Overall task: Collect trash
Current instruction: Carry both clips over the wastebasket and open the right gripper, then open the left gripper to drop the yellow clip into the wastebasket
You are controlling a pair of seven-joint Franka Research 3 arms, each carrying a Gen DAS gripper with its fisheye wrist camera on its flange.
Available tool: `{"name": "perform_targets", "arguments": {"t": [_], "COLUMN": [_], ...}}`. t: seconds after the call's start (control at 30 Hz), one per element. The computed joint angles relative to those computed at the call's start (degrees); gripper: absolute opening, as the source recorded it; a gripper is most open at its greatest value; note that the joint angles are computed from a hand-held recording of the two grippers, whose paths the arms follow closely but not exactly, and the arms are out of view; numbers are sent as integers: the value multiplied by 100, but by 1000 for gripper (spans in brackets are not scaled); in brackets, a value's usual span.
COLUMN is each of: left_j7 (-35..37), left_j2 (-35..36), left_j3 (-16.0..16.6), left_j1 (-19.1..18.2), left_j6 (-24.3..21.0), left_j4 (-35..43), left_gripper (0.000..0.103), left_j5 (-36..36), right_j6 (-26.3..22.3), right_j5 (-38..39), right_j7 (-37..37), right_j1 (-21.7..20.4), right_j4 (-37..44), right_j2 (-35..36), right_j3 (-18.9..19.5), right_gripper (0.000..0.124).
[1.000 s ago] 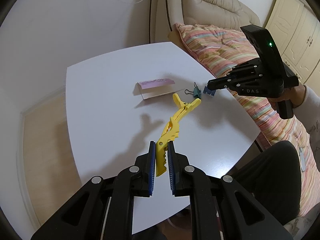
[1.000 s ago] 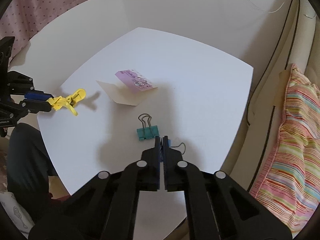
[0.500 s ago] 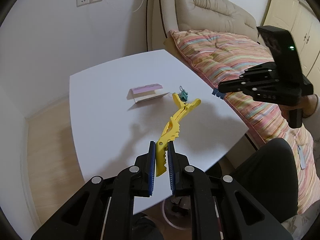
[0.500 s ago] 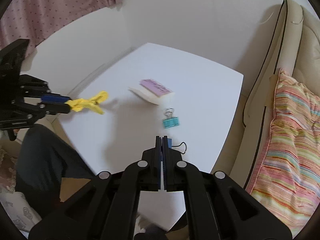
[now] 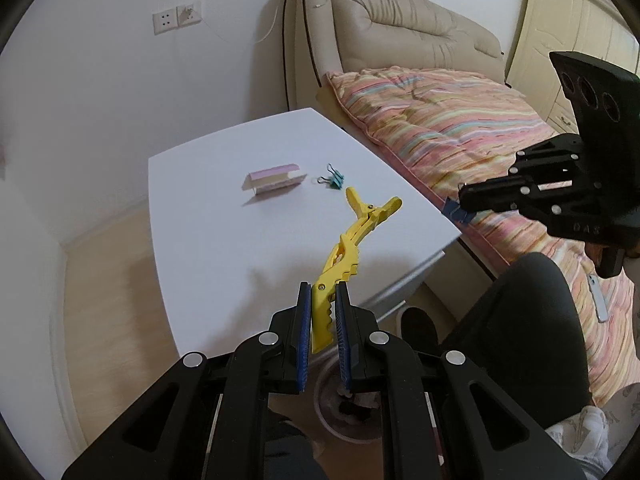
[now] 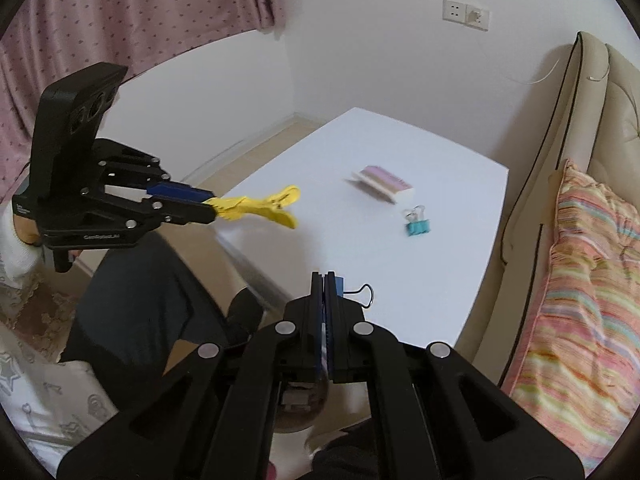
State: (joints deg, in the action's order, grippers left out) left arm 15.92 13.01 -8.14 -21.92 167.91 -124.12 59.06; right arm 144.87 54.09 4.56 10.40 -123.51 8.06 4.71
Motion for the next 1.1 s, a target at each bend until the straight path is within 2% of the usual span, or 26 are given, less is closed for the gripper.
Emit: {"name": "perform_targets", "arguments": {"t": [0.4,0.7,0.8,0.87,0.93,1.03,1.1], "left_j7": [-688,-950,-1000,-1008,-1028,-966,-897], "left_j2": [-259,-456,-474,-473,-484,-491,-480], "left_j3": [-121,-252,-266,-277,-290,-318,-330], "left_j1": [-177,-34,-8,6,8,29,36], "left_j6": [12,83,75,62,50,53,63], "left_j4": [-423,-648,-643,-629,-639,-657,-661], "left_gripper": [12,12,12,12,12,12,12], "left_j5": [334,483,537,555,573,508,447], "right_j6": [-101,-379,-296,-201,-158,-75,31], "right_j5": [45,-103,-135,-142,-1,210,271], "right_j7": [-145,-116,-81,-62,-124,-165,-143], "right_j1": [154,237,270,288,277,265,270], "right_j4": [-923,-1067,-1103,-1119,-1132,-1137,-1112], "right_j2": [-491,-535,-524,-508,-510,-529,-514], "right_j3": [-71,-106,-91,-82,-83,-91,-91], "right_gripper": [1,1,4,24,71,89,93]}}
